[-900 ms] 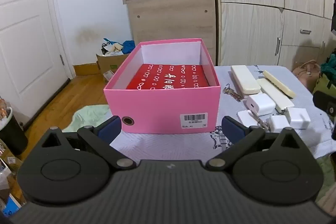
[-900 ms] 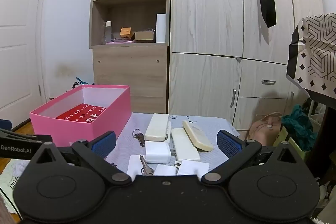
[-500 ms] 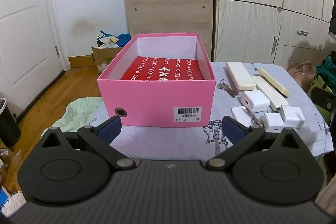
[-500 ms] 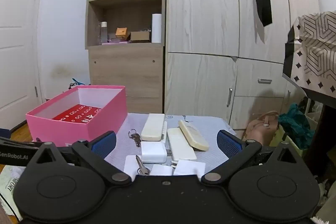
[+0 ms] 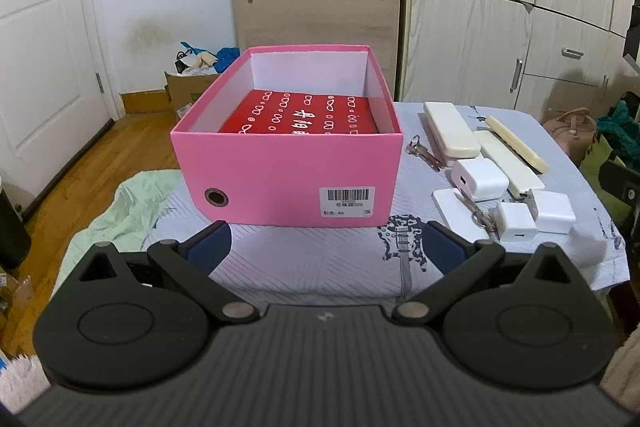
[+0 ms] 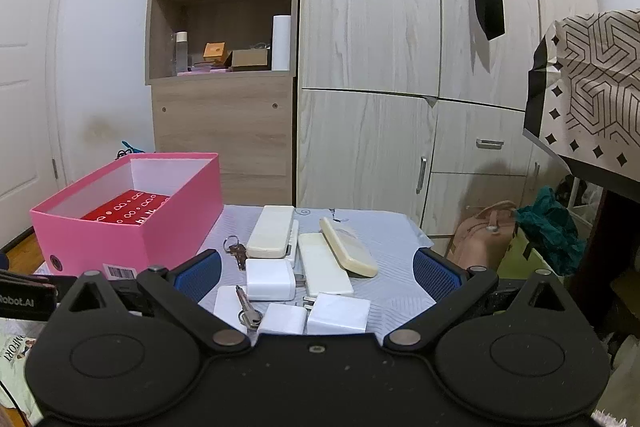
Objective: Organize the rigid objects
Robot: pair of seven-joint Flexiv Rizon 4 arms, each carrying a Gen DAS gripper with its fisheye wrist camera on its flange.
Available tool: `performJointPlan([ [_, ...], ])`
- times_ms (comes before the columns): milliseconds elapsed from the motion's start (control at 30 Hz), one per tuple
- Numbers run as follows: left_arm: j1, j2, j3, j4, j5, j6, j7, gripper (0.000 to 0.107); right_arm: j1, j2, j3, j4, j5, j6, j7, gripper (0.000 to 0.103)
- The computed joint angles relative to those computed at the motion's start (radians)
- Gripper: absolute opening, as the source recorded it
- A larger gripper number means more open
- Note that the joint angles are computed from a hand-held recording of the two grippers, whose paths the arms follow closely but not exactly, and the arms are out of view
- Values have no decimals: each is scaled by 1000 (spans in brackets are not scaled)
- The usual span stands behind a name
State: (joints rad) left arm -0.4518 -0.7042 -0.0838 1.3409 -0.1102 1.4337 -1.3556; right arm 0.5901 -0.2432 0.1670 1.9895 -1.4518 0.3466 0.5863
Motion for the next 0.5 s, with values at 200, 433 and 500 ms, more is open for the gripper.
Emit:
performJointPlan([
  [200, 12, -1, -19, 2, -17, -9, 4, 103, -5, -2, -2, 0, -12, 25, 13, 103],
  [433, 8, -2, -7, 1, -14, -9, -9, 103, -4, -4, -3, 0, -14, 29, 22, 103],
  [500, 11, -2, -11, 4, -12, -4, -6, 103, -4, -5, -3, -1, -13, 31, 23, 103],
])
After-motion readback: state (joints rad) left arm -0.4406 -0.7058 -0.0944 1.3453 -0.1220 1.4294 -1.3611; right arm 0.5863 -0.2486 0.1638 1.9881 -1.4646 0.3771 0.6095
